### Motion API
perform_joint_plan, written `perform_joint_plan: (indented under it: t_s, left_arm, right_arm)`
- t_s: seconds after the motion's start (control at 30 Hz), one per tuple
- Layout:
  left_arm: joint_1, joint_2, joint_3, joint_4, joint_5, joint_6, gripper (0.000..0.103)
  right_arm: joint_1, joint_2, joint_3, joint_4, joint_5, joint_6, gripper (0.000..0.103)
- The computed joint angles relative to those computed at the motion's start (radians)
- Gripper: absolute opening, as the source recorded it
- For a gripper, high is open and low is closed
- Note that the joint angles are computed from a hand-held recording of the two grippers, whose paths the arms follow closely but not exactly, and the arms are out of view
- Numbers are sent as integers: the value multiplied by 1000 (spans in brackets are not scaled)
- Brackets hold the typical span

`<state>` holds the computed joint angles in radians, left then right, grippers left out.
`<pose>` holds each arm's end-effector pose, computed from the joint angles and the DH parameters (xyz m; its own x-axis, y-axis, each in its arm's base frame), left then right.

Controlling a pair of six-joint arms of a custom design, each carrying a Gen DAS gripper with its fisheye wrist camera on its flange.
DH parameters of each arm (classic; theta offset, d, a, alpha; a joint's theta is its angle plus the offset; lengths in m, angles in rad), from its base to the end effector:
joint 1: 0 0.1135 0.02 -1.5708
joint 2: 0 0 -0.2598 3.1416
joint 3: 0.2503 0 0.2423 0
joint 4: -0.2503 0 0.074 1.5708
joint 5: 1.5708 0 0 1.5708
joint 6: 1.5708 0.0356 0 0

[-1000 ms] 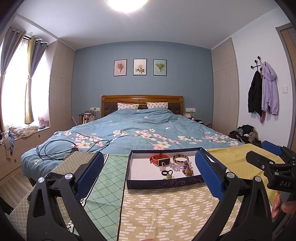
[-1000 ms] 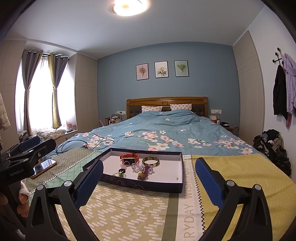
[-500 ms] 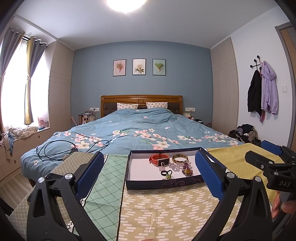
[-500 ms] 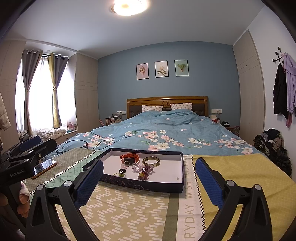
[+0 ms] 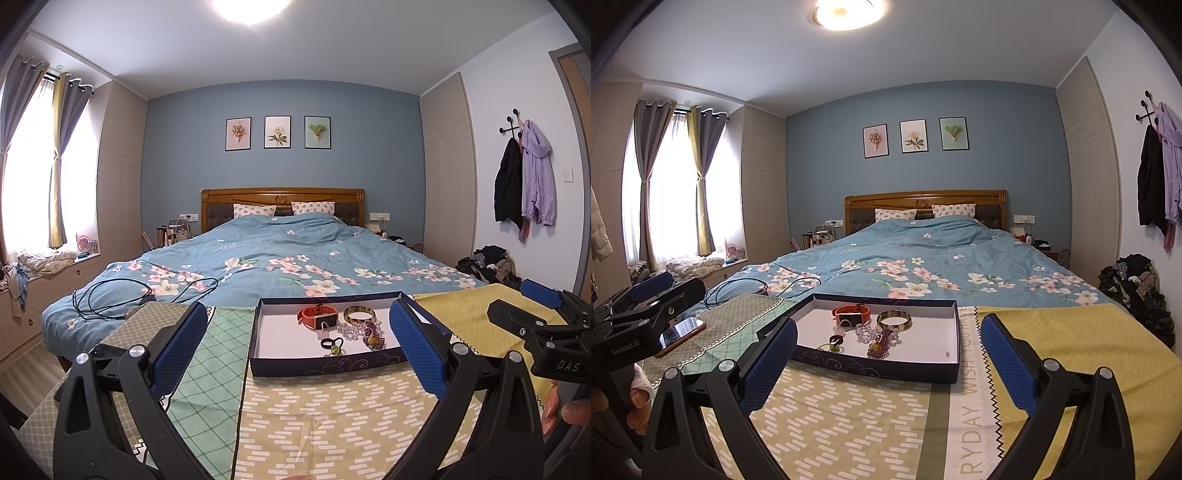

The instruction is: Organize jewelry

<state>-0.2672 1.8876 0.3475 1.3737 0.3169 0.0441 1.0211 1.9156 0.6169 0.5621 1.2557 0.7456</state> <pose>0.2618 -0.0832 0.1097 -0.1355 0.0805 -0.9875 0.5538 0.8326 -0.0081 0.1813 0.2310 0.0909 -0.1875 0.0964 -0.9775 0.3143 0.9487 0.0333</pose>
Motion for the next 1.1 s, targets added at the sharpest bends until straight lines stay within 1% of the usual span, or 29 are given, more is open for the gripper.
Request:
perform_joint_plan:
  t_s: [0.3,0.77,1.1]
  left_arm:
    - [-14,20,4,10,-9,-1,97]
    - [-17,45,2,36,-14,2,97]
    - [-16,55,7,33,-11,-3,97]
  right_arm:
    - [-3,11,3,15,-5,-7,96]
    - [0,20,11,4,-3,6,96]
    - [-1,45,25,10,-6,14,96]
